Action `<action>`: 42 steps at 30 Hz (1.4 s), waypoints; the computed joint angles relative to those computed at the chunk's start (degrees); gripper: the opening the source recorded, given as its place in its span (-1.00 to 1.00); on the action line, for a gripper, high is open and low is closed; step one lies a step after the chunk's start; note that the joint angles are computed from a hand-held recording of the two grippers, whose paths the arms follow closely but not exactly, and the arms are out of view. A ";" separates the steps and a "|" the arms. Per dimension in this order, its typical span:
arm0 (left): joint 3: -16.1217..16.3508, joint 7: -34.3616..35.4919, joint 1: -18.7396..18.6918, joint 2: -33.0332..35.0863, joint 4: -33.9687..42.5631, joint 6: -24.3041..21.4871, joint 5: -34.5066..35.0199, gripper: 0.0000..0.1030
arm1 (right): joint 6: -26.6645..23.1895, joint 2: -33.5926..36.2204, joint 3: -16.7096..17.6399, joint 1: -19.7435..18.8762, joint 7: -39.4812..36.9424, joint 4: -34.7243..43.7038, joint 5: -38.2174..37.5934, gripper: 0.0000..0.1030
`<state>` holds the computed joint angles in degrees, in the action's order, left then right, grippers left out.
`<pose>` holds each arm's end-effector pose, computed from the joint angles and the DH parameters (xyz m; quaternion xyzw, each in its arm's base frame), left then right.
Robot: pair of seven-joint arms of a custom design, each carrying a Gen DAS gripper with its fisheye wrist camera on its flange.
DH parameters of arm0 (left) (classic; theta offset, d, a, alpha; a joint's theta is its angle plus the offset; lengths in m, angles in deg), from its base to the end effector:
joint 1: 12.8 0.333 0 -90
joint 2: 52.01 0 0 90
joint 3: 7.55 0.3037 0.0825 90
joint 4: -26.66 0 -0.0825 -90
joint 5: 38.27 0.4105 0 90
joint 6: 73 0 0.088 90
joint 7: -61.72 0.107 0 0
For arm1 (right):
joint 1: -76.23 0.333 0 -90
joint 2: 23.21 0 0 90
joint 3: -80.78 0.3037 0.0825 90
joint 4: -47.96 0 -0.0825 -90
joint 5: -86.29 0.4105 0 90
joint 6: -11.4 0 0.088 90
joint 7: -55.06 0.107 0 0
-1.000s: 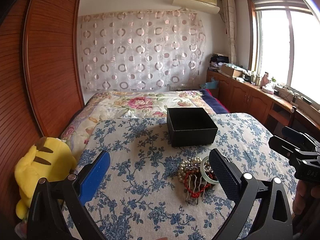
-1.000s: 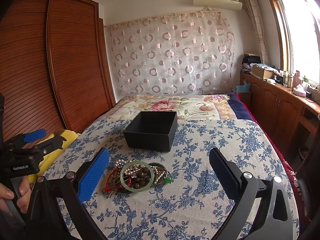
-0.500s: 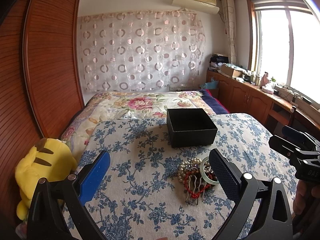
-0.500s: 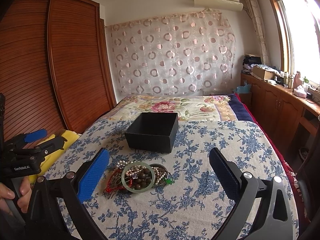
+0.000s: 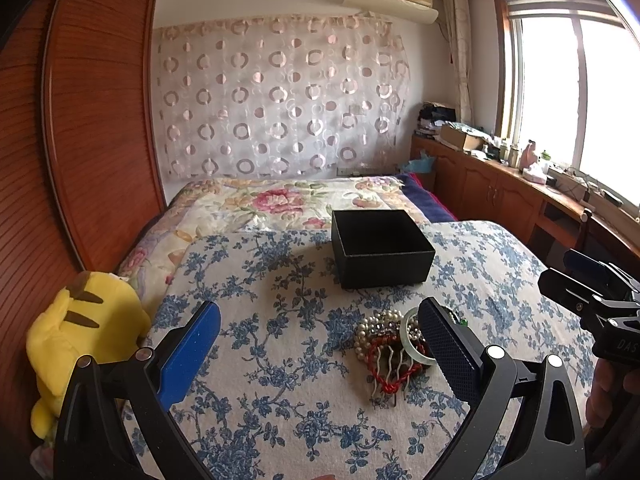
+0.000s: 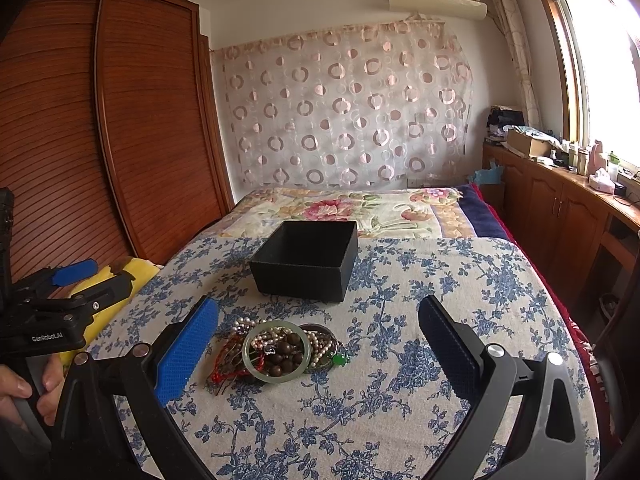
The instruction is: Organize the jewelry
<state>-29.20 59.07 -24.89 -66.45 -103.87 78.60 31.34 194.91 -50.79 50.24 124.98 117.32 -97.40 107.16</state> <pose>0.4296 -0.3260 0.4776 -0.6300 0.5962 -0.3505 0.3534 0.4730 0.0994 0.5119 -0.6958 0.4955 -0.2415 0.4605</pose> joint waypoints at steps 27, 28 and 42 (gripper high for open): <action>6.44 17.92 -3.88 15.36 6.66 13.79 -9.54 0.61 | -11.84 5.71 -10.99 7.35 -19.43 4.92 13.03 0.18; 6.67 20.93 -4.08 16.27 7.11 14.50 -12.18 0.54 | -12.09 6.25 -10.40 6.77 -19.76 5.07 13.52 0.18; 9.32 48.48 -6.79 25.45 14.25 16.87 -42.36 -0.72 | -16.19 10.84 -0.53 -4.40 -24.17 6.62 20.05 0.18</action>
<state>-19.88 107.55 -31.68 -41.00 -89.62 95.47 -11.02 178.72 -39.95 49.72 120.57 93.15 -90.78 127.21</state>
